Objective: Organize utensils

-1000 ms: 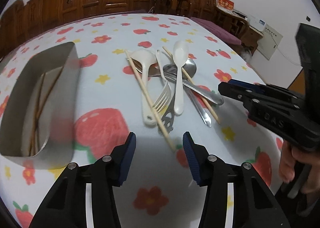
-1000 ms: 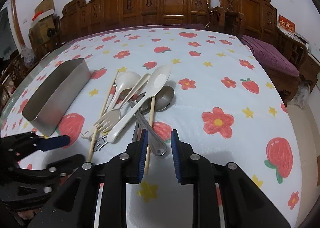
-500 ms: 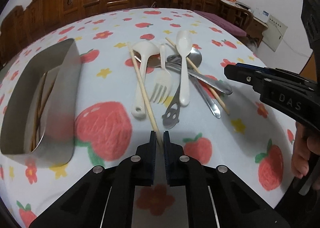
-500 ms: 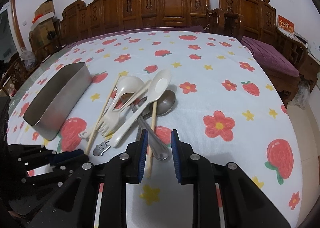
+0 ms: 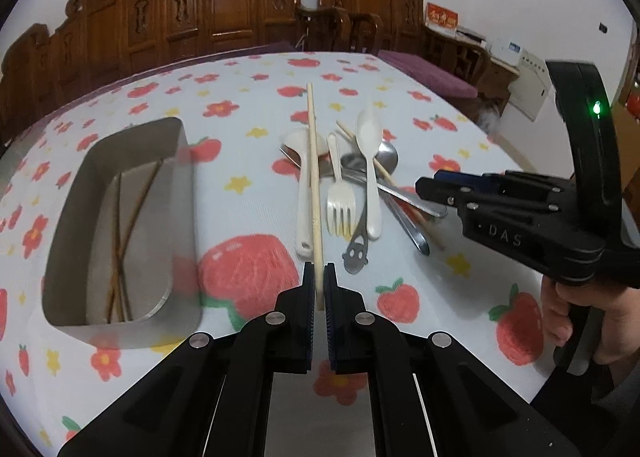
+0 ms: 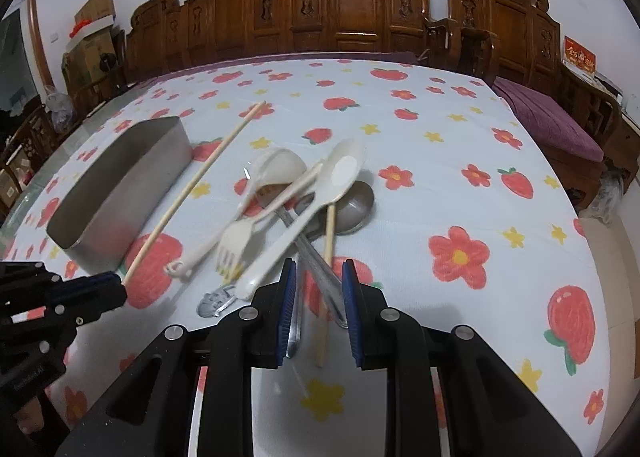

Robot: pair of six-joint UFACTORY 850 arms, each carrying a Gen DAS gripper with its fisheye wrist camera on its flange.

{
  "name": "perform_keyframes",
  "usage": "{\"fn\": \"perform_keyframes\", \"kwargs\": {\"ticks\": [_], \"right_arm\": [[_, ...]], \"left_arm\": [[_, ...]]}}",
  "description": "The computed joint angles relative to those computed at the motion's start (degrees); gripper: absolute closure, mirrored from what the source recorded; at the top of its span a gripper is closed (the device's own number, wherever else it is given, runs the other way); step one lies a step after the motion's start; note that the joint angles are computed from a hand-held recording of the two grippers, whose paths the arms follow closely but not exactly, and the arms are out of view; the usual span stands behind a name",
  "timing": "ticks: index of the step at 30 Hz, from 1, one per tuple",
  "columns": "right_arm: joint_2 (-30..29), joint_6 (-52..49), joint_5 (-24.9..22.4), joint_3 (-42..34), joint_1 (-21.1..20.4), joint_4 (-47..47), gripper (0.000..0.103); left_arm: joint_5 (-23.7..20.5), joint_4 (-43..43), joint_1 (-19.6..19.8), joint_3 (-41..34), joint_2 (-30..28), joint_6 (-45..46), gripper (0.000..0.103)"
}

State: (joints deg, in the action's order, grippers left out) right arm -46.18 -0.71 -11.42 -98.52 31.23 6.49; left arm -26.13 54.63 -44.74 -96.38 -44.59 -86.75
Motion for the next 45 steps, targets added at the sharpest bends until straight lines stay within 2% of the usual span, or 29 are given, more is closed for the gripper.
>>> {"fn": "perform_keyframes", "kwargs": {"ticks": [4, 8, 10, 18, 24, 26, 30, 33, 35, 36, 37, 40, 45], "right_arm": [[-0.6, -8.6, 0.5, -1.0, 0.2, 8.7, 0.077], [-2.4, -21.3, 0.1, -3.9, 0.5, 21.7, 0.077], [-3.7, -23.4, -0.4, -5.9, 0.8, 23.7, 0.067], [-9.7, -16.1, -5.2, -14.3, 1.7, 17.4, 0.066], [-10.9, -14.6, -7.5, -15.6, 1.4, 17.9, 0.066], [-11.2, -17.1, -8.4, -15.9, 1.0, 21.6, 0.066], [-11.9, -20.8, -10.5, -16.8, 0.4, 27.6, 0.07], [-12.3, -23.8, -12.0, -17.3, -0.1, 32.4, 0.079], [-12.3, -24.0, -12.6, -17.4, -0.2, 33.5, 0.081], [-12.3, -24.2, -12.9, -17.4, -0.3, 34.2, 0.092], [-12.4, -23.4, -13.5, -17.6, -0.4, 33.8, 0.098], [-12.0, -20.6, -13.6, -17.3, -0.3, 30.8, 0.099], [-9.6, -25.0, -12.0, -14.2, -0.2, 34.6, 0.099]], "left_arm": [[0.6, 2.6, 0.8, 1.5, 1.4, -2.9, 0.099], [0.2, 6.0, 1.1, 3.1, 2.8, -6.2, 0.099], [0.0, 7.4, 1.2, 3.9, 3.5, -7.7, 0.099], [0.4, 11.0, 1.7, 6.9, 5.9, -12.1, 0.099], [0.9, 12.8, 1.6, 8.2, 7.0, -14.2, 0.099], [1.2, 13.2, 1.7, 8.6, 7.3, -14.7, 0.099], [1.3, 13.9, 1.7, 9.0, 7.7, -15.5, 0.099], [1.4, 14.4, 1.7, 9.3, 8.1, -16.0, 0.099], [1.9, 14.7, 1.9, 9.6, 8.3, -16.4, 0.099], [2.1, 14.8, 2.0, 9.8, 8.5, -16.5, 0.099], [1.9, 15.1, 2.0, 10.1, 8.7, -16.7, 0.099], [1.4, 16.6, 2.1, 11.2, 9.8, -18.3, 0.099], [0.3, 17.7, 2.6, 13.3, 11.8, -19.7, 0.099]]}}
